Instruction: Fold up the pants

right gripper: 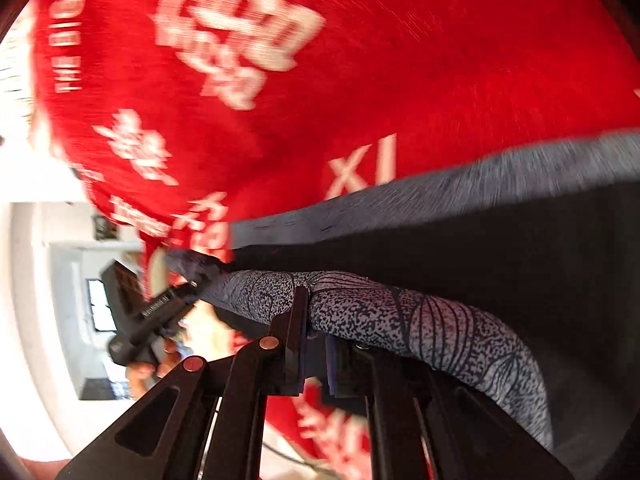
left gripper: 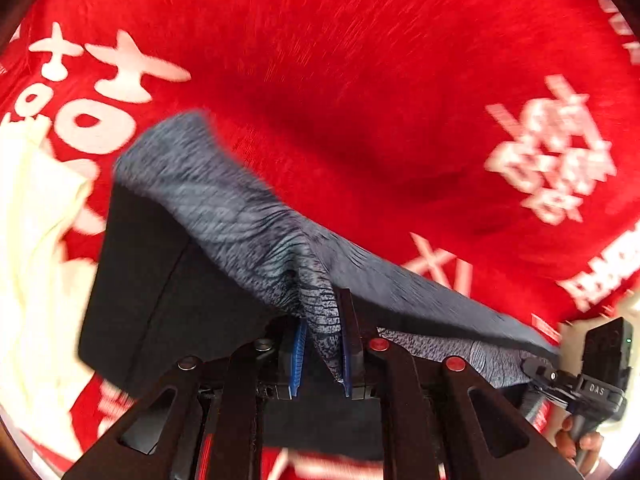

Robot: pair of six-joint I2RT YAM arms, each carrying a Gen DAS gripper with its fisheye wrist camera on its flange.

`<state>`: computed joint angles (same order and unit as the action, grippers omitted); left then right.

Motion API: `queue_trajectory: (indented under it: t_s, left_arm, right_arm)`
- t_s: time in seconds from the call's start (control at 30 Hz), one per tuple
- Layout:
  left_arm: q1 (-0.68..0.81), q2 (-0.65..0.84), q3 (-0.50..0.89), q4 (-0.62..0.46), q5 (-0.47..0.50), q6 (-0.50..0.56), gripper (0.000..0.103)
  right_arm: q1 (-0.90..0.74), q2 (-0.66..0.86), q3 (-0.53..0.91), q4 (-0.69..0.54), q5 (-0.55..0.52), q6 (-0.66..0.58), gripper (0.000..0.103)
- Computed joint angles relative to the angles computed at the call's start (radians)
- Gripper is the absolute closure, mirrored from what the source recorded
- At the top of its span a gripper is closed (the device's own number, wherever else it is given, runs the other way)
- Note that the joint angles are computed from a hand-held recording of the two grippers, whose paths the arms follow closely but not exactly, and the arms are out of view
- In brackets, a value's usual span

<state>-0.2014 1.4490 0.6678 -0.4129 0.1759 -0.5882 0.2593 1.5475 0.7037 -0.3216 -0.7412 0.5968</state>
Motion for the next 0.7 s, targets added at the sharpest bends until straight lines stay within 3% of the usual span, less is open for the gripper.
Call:
queue_trajectory:
  t_s: [0.1, 0.17, 0.37, 0.4, 0.43, 0.47, 0.5, 0.53, 0.57, 0.7]
  left_arm:
    - [-0.014, 0.194, 0.054, 0.080, -0.043, -0.035, 0.084]
    - [-0.009, 0.201, 0.056, 0.081, -0.055, -0.050, 0.084]
    - [-0.007, 0.070, 0.117, -0.123, -0.055, 0.000, 0.079]
    - [-0.034, 0.047, 0.129, -0.162, -0.080, 0.003, 0.078]
    - [-0.063, 0.033, 0.146, -0.201, -0.111, 0.009, 0.078]
    - [-0.092, 0.030, 0.167, -0.234, -0.144, 0.013, 0.069]
    - [-0.117, 0.019, 0.177, -0.264, -0.198, 0.015, 0.035]
    - [-0.139, 0.003, 0.184, -0.278, -0.259, 0.015, 0.019]
    - [-0.147, -0.016, 0.183, -0.273, -0.303, 0.022, 0.011]
    - [-0.097, 0.039, 0.244, -0.320, -0.331, 0.052, 0.012]
  right_arm:
    - [-0.008, 0.252, 0.109, -0.005, 0.015, -0.102, 0.093]
    - [-0.021, 0.325, 0.118, 0.038, -0.001, -0.139, 0.093]
    - [-0.055, 0.365, 0.162, -0.013, -0.072, -0.200, 0.093]
    - [-0.056, 0.369, 0.180, -0.036, -0.074, -0.201, 0.087]
    - [-0.059, 0.372, 0.196, -0.056, -0.077, -0.203, 0.075]
    - [-0.058, 0.357, 0.205, -0.068, -0.078, -0.203, 0.065]
    - [-0.060, 0.337, 0.206, -0.072, -0.080, -0.208, 0.041]
    - [-0.060, 0.315, 0.204, -0.065, -0.085, -0.207, 0.023]
    - [-0.063, 0.288, 0.201, -0.058, -0.092, -0.204, 0.018]
    - [-0.085, 0.213, 0.246, -0.161, -0.030, -0.235, 0.016]
